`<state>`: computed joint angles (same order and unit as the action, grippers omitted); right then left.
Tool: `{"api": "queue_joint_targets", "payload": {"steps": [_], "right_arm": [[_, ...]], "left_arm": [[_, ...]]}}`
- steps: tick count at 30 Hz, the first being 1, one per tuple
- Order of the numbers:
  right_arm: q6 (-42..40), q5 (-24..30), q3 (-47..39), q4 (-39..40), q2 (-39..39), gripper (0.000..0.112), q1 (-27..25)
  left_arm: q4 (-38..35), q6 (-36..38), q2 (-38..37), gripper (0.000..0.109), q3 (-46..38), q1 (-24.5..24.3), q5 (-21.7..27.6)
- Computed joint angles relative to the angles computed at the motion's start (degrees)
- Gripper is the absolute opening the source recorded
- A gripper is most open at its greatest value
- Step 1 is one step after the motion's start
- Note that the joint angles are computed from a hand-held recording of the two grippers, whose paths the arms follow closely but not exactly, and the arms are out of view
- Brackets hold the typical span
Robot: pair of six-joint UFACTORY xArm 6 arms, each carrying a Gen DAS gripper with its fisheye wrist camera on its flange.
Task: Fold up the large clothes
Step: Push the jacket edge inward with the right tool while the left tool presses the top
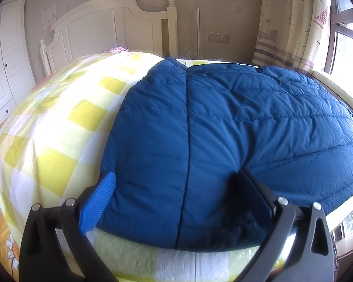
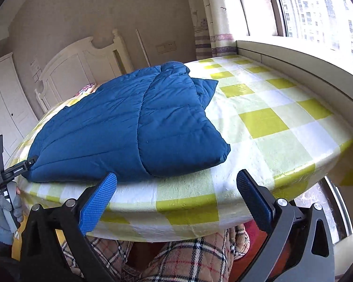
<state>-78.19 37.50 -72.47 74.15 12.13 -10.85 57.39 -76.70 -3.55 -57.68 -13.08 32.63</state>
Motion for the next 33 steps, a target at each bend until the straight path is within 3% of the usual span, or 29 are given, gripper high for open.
{"api": "queue_joint_targets", "payload": {"steps": [4, 8, 13, 17, 20, 26, 27, 28, 29, 32, 33], "right_arm": [[1.2, 4.7, 0.1, -1.3, -0.6, 0.097, -1.5], [8.3, 10.0, -2.7, -4.0, 2.0, 0.097, -2.2], [12.1, 12.2, -5.9, -4.1, 4.2, 0.099, -1.0], [20.3, 19.4, -11.2, -7.4, 7.2, 0.099, -0.3], [24.8, 15.8, -14.3, -8.9, 9.2, 0.099, 2.1], [38.8, 2.2, -22.7, -9.1, 15.8, 0.099, 7.2], [39.2, 2.1, -24.6, -9.7, 17.1, 0.096, 7.8], [38.2, 2.6, -25.9, -8.6, 18.1, 0.085, 7.9], [36.2, 3.0, -26.2, -5.6, 18.5, 0.066, 7.5], [26.8, 7.7, -23.5, 8.2, 17.3, 0.038, 4.4], [24.0, 8.9, -22.0, 10.9, 16.3, 0.035, 3.5]], "left_arm": [[-3.2, 0.7, -0.2, 0.1, -1.7, -1.3, 3.7], [-4.1, 3.4, 1.0, 0.1, -4.9, -2.6, 2.0], [-9.3, 13.7, 11.0, 0.1, -17.8, -3.3, 3.8], [-19.2, 22.4, 19.9, 0.101, -27.9, -1.6, 5.6], [-19.0, 24.5, 21.4, 0.101, -29.4, -1.6, 6.4], [-18.2, 25.2, 20.3, 0.101, -26.6, -1.2, 3.8], [-18.0, 25.1, 20.4, 0.101, -26.6, -1.2, 3.8], [-17.5, 24.7, 20.2, 0.101, -26.5, -1.2, 4.1], [-16.8, 23.9, 20.2, 0.101, -26.5, -1.3, 4.4], [-15.6, 22.1, 19.8, 0.101, -27.0, -2.1, 6.1], [-16.1, 21.9, 19.5, 0.1, -27.2, -2.5, 6.7]]}}
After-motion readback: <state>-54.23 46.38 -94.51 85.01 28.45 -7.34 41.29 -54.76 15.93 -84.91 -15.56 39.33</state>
